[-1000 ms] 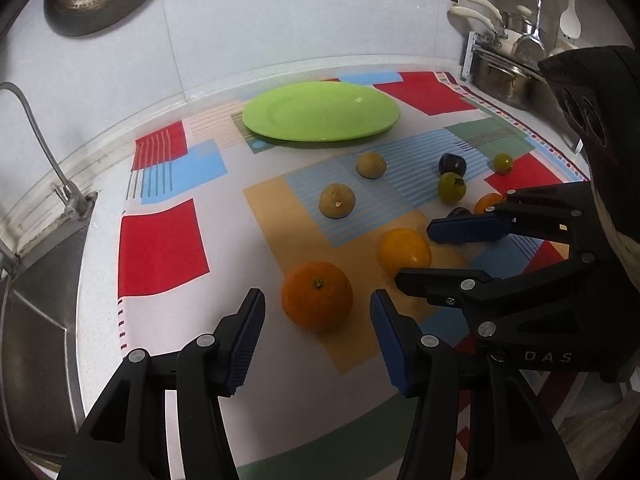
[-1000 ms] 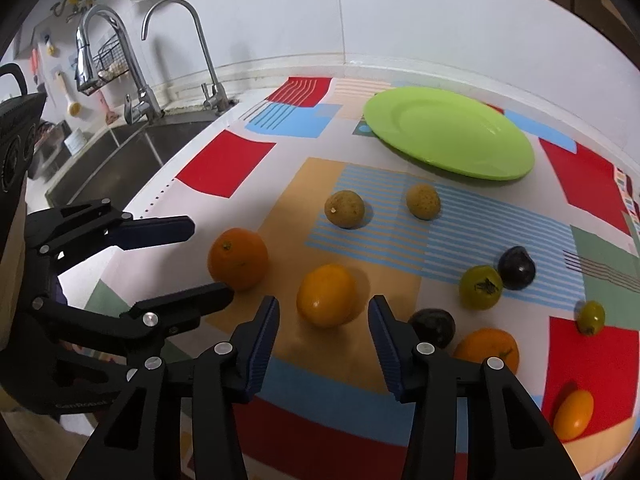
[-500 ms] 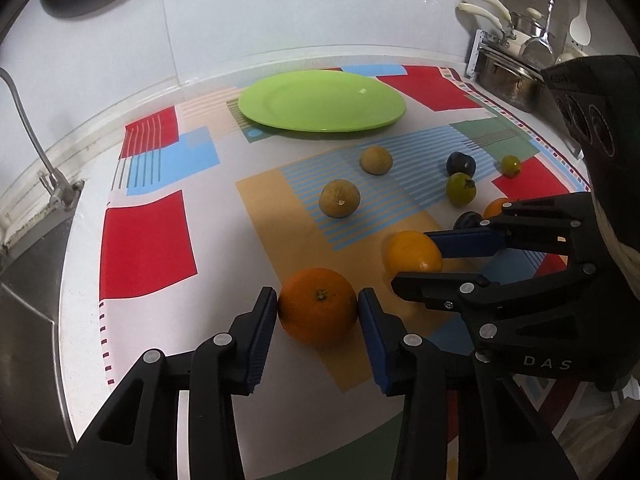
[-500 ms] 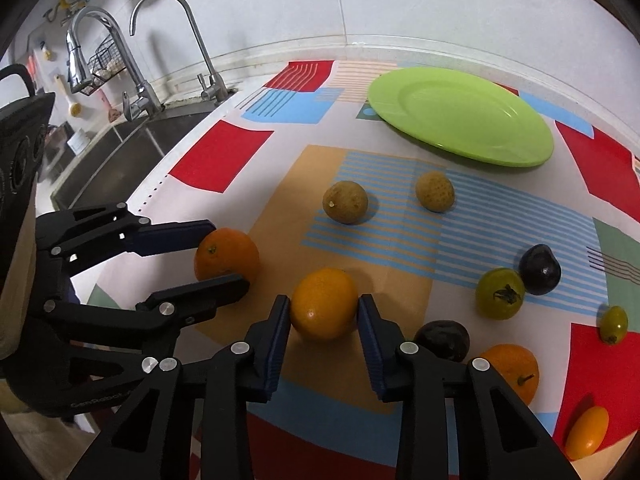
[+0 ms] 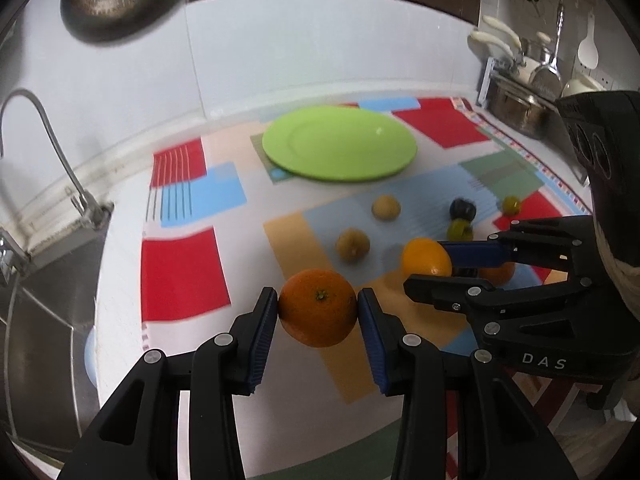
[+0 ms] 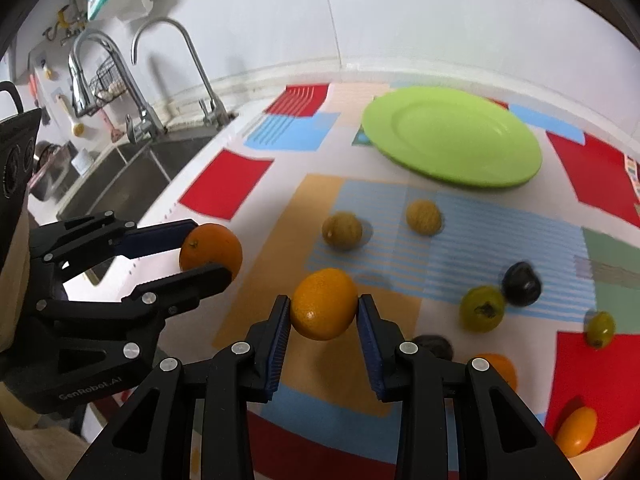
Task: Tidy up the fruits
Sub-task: 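Carry both fruits onto the green plate and open both tools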
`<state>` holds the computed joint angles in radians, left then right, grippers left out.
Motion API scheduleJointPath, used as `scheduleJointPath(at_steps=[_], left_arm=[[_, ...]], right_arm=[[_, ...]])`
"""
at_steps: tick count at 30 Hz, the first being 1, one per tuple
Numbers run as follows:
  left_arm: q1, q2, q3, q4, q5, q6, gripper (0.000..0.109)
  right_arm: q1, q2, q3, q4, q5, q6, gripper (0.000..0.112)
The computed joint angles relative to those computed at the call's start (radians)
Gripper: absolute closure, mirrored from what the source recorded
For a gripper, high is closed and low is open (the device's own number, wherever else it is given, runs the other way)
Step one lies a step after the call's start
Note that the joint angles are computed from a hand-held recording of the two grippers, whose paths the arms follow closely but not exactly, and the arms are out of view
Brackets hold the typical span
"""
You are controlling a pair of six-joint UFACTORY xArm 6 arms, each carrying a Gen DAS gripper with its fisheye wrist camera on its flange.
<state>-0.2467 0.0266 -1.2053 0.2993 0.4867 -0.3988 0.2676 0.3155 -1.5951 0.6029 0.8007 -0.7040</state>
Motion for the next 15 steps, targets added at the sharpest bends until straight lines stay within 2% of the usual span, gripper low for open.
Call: scheduleJointPath(at_steps=[10,15], left_arm=[[0.001,0.086,-0.162,0.001,-0.002,0.046,0.068],[0.007,0.159,-0.275,-0.041,0.006,0.098,0.068]], right_arm=[[-0.020,0.037,-0.109,0.014,-0.037,0.000,0.077],[-0.033,0.096,-0.216,-0.015,-0.035,0.025,0.077]])
